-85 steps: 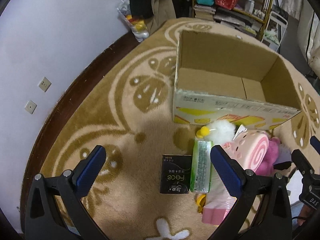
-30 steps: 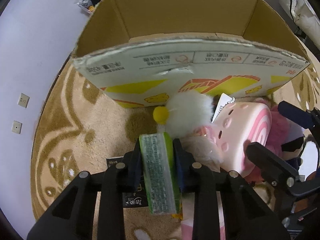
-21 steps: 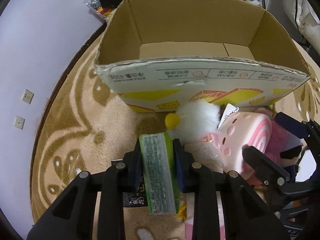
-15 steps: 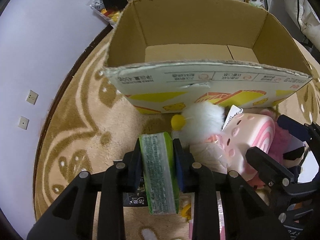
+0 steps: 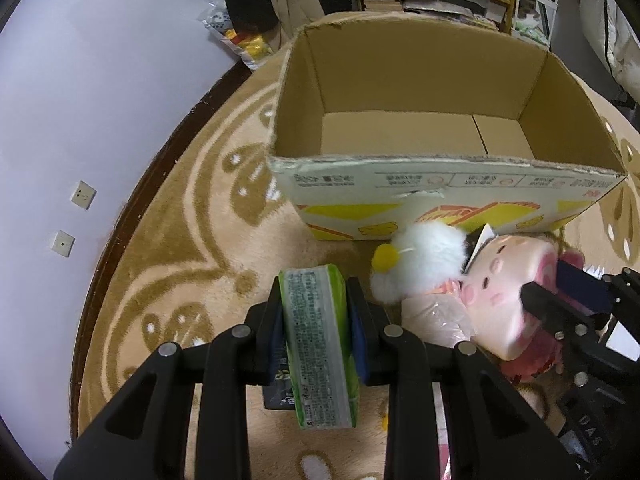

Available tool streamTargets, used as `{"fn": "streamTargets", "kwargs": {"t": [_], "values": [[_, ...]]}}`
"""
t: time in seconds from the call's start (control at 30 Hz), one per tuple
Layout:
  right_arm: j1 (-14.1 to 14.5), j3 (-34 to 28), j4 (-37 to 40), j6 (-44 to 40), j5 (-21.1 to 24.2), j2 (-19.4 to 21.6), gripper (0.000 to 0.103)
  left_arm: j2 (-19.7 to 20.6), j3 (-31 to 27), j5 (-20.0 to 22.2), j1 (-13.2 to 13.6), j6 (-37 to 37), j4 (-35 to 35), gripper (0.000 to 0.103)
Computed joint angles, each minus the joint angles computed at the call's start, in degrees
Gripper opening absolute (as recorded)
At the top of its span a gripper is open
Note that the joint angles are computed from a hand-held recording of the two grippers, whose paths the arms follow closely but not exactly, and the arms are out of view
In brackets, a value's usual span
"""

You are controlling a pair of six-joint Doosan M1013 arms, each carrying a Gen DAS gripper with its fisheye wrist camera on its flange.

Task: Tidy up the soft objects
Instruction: 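Grasp the pink-white swirl lollipop plush with the right tool while the left tool lifts the green pack, then carry both items over the box and open both tools to drop them inside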

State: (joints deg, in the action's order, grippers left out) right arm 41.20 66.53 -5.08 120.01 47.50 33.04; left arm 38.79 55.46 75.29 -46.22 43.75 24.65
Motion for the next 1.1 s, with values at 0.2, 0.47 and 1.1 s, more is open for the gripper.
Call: {"fn": "streamTargets", "kwargs": {"t": [0.2,0.47,1.1], "values": [[0.4,2.9,-2.2,3.4,-4.2,-2.8,0.026,-1.4,1.3,-0.5,-0.4,-2.0,2.4,0.026],[1.4,5.9,-9.4,9.2,-7.5,-6.6,0.023,-3.8,3.3,-1.5,-1.5,-5.4,6.9,0.026],[0.9,3.3,-24.3,20.4,-11.9,-6.1,0.023,-4.3,2.1,-12.5,-2.5,-9.5,24.5,0.026]]}}
